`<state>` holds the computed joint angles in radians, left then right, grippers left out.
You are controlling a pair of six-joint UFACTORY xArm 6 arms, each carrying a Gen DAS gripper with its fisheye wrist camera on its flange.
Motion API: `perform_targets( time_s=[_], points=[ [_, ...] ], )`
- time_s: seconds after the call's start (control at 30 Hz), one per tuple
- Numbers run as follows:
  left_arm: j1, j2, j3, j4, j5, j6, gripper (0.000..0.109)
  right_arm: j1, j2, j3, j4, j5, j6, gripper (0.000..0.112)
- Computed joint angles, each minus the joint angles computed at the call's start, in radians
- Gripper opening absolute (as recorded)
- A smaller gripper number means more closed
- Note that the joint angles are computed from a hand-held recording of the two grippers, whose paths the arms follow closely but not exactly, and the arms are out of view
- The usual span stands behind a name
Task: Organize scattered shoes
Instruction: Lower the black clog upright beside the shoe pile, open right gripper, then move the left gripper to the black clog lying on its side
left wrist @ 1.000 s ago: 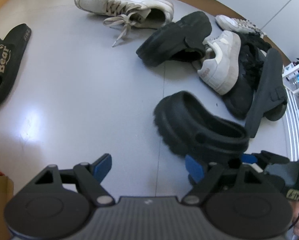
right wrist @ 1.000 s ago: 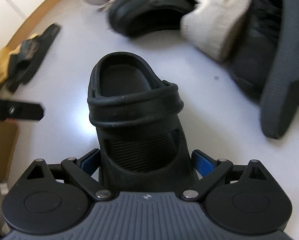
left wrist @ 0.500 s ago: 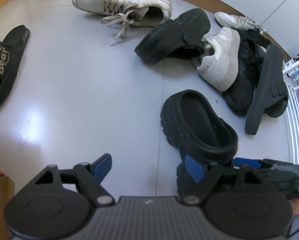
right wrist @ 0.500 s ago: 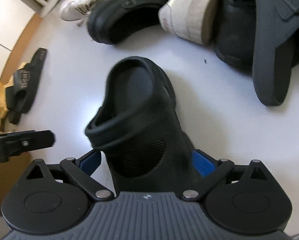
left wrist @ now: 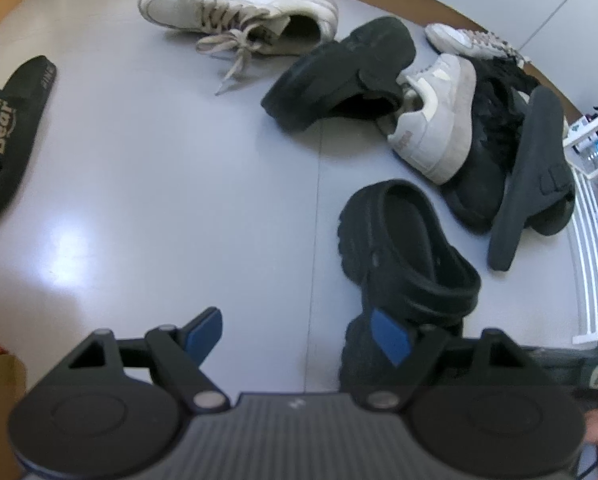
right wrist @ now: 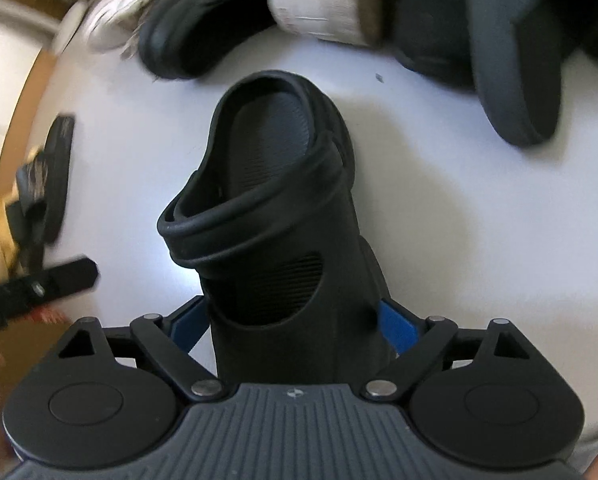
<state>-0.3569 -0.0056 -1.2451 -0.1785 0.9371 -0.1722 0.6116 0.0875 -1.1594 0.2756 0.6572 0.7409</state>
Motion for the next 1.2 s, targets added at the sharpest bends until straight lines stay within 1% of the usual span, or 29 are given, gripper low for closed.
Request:
perform_targets(
  time_s=[0.1, 0.2, 0.23, 0.3, 0.33, 0.47, 0.53, 0.6, 0.73, 0.97, 1.13, 1.2],
  points=[
    [-0.006, 0.016, -0.013, 0.007, -0.012, 0.011, 0.084, 0.014, 0.007, -0.006, -0.028, -0.003, 0.027, 0.093],
    [-0.004, 0.019, -0.012, 0.016, -0.032, 0.005, 0.084, 0.015, -0.001, -0.002, -0.019, -0.010, -0.036, 0.093],
    [-0.003, 0.019, -0.011, 0.021, -0.041, 0.000, 0.084, 0.010, -0.012, 0.010, 0.018, -0.020, -0.083, 0.093],
    [-0.004, 0.009, -0.004, 0.038, -0.051, -0.026, 0.084, 0.003, -0.046, 0.043, 0.059, -0.040, -0.128, 0.093],
    [-0.006, 0.003, 0.000, 0.035, -0.053, -0.015, 0.084, 0.000, -0.066, 0.059, 0.064, -0.053, -0.136, 0.093],
    [-0.012, 0.001, -0.003, 0.050, -0.068, 0.001, 0.083, -0.010, -0.117, 0.096, 0.056, -0.086, -0.161, 0.093],
    [-0.009, 0.009, -0.010, 0.034, -0.076, 0.014, 0.080, -0.014, -0.151, 0.125, 0.053, -0.112, -0.180, 0.093],
    [-0.009, 0.019, -0.019, 0.045, -0.083, 0.012, 0.079, -0.018, -0.182, 0.156, 0.054, -0.141, -0.204, 0.093],
    [-0.014, 0.051, -0.041, 0.113, -0.119, -0.054, 0.079, -0.027, -0.237, 0.218, 0.031, -0.173, -0.218, 0.093],
    [-0.017, 0.119, -0.109, 0.162, -0.152, -0.054, 0.079, -0.049, -0.278, 0.282, 0.064, -0.181, -0.247, 0.093],
    [-0.014, 0.187, -0.171, 0.203, -0.183, -0.074, 0.080, -0.060, -0.269, 0.282, 0.084, -0.161, -0.255, 0.093],
    [-0.021, 0.228, -0.201, 0.244, -0.209, -0.066, 0.082, -0.060, -0.266, 0.282, 0.081, -0.160, -0.256, 0.093]
  ],
)
